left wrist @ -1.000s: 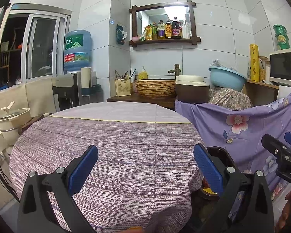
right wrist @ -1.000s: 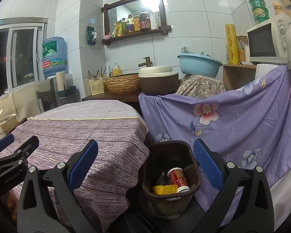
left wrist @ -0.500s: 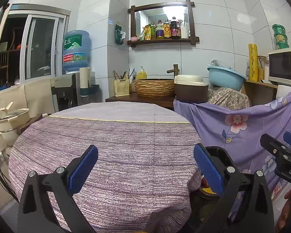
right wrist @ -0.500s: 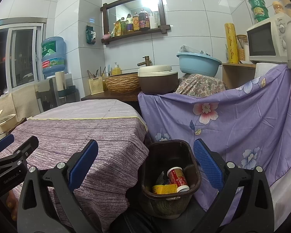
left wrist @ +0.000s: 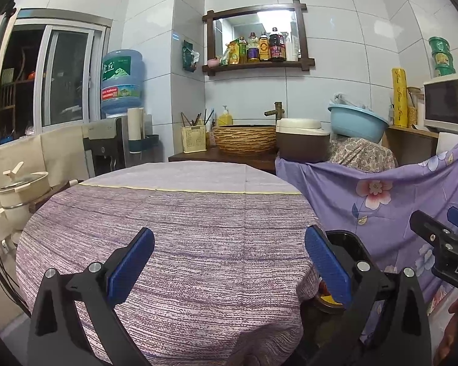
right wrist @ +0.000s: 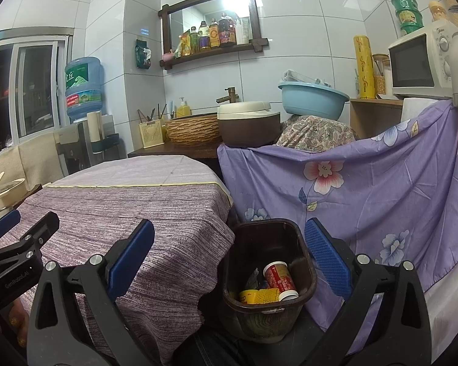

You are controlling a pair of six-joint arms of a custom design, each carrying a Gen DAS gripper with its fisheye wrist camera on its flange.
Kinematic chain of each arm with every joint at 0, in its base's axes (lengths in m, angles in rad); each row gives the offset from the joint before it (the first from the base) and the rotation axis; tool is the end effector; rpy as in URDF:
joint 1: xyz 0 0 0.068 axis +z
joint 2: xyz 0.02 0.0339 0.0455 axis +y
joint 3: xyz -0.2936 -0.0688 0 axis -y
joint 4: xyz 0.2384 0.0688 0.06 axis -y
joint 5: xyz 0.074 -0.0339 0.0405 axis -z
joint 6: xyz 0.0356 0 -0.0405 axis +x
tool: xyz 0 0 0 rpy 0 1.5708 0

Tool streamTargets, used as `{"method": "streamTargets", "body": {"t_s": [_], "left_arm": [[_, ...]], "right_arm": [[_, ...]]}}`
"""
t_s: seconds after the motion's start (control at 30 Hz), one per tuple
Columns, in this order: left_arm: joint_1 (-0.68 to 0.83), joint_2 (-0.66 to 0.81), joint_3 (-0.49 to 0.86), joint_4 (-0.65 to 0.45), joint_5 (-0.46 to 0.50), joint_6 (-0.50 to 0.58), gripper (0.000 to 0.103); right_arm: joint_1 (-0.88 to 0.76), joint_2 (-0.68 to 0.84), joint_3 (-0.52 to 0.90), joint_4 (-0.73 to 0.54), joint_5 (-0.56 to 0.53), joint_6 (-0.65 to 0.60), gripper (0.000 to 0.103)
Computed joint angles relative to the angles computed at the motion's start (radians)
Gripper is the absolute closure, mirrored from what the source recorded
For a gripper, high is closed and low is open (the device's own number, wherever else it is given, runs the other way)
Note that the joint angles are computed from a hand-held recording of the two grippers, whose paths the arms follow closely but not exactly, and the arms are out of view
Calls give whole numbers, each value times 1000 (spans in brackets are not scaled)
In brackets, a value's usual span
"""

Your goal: Collect trash

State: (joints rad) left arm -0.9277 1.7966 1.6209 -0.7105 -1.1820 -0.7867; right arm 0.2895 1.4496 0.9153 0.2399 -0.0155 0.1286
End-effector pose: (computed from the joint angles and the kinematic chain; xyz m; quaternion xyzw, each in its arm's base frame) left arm 0.2580 -0.2894 0.3493 -0.1315 0.7934 0.1328 0.5792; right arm 0.3114 0.0933 0.3034 -0.0691 0.8002 0.1297 0.5815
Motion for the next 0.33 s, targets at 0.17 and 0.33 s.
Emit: {"method": "streamTargets", "body": {"t_s": [0.17, 0.33], "left_arm": [[-2, 14, 21, -24, -5, -5, 5], [-3, 16, 22, -22, -5, -3, 5]], "right_arm": [[4, 2, -2, 3, 5, 5, 6], [4, -1, -6, 4, 6, 7, 6]]}}
